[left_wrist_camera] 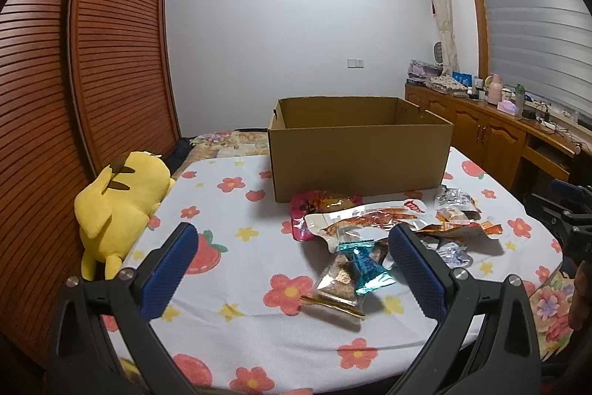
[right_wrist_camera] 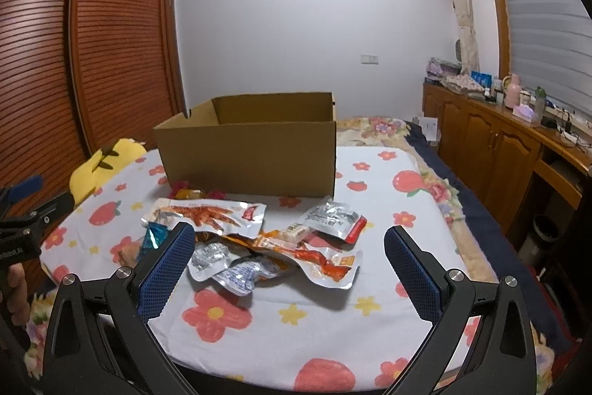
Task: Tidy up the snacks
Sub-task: 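Grasp the small white bar packet with the right tool while the left tool reaches toward the blue foil candy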
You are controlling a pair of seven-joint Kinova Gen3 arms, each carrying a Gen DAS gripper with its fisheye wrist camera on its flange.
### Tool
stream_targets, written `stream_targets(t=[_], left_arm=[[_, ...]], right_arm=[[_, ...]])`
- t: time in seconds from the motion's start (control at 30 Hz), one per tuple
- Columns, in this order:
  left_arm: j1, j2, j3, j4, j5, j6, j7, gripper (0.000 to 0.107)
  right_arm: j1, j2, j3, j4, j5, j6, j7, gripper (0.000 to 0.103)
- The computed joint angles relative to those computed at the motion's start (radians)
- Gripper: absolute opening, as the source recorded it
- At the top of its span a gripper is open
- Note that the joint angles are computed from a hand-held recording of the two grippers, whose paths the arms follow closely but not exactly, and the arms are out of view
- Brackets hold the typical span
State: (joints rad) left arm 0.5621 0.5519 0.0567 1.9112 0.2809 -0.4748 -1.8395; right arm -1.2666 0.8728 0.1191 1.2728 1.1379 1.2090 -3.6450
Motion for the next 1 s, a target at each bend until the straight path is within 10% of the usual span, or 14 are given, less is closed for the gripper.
stream_targets(t=[0.67, 1.0], left_arm=[[-0.208, 0.192, 0.175, -0.290, -0.301, 0.370, 0.171, 0.102], [-0.367, 0.252, 0.451, -0.395, -0.360, 0.530, 0.104, 0.092]], right_arm=[[0.136, -0.060, -0.021, 0.184, 0.009, -0.308, 0.036, 0.097], [0.203, -0.072, -0.014, 0.190, -0.014, -0.469, 0.154, 0.084]])
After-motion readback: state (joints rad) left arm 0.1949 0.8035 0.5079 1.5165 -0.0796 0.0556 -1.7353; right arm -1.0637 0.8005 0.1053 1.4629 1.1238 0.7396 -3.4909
